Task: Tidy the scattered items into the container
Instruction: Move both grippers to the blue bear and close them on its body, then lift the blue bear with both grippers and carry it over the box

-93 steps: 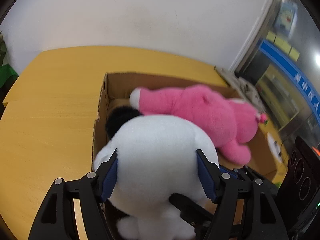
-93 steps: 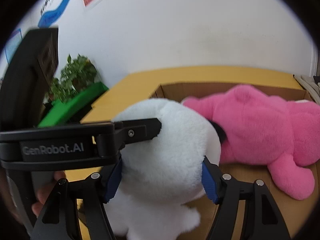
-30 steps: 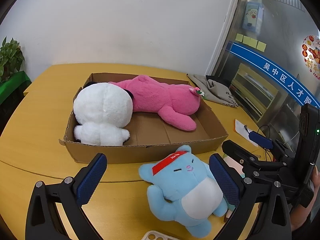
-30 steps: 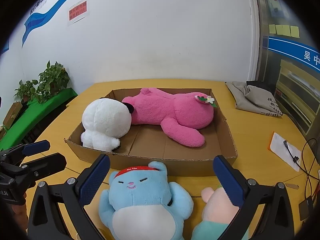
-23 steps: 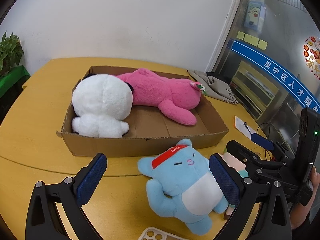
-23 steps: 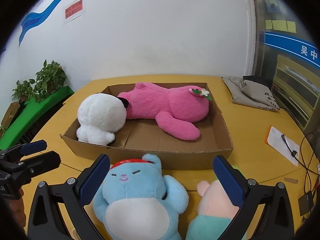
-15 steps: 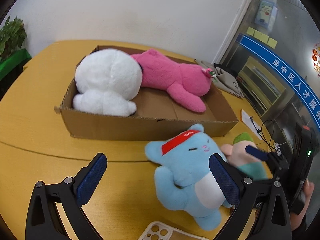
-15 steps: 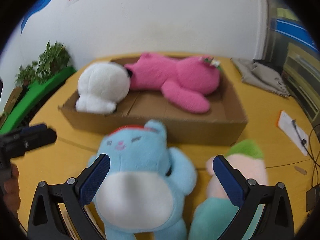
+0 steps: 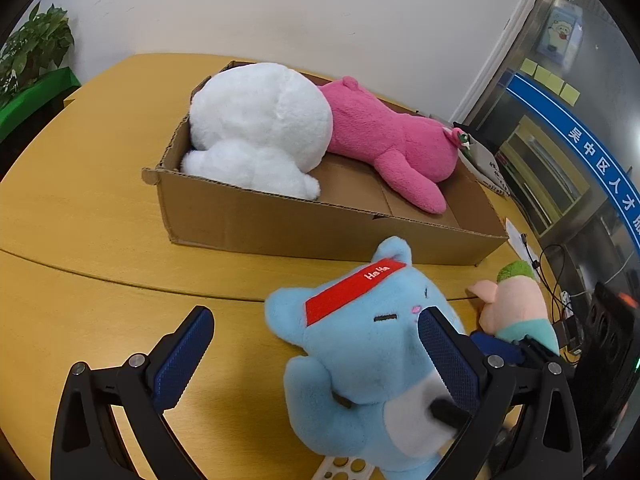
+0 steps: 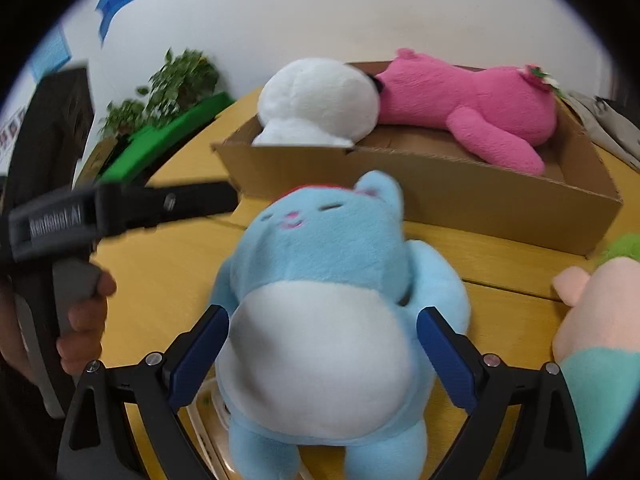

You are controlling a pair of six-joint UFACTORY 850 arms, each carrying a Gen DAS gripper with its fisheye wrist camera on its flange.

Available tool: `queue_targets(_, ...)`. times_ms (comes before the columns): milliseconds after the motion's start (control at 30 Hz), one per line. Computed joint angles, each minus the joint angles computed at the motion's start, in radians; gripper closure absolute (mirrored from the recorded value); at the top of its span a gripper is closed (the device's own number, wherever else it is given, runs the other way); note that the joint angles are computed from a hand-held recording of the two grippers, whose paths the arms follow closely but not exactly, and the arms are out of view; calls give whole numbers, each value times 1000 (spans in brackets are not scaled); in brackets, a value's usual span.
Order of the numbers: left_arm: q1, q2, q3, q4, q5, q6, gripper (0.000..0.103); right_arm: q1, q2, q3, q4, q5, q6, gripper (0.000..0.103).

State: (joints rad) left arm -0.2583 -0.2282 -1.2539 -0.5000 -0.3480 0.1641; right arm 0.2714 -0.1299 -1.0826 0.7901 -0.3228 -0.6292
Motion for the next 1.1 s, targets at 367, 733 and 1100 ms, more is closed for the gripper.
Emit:
queue_targets(367,53,7,67,-191,-82,145,0,-65,-46,-36,60,-135,-48,4)
queue_targets(733,73,-92,-26,-542,-246,467,1,-114,-51,-19,156,-307,-179,1)
queue_targets(1100,54,-105,-47,-587,-286,566,22,-149,-63,38,387,-372,-368,17)
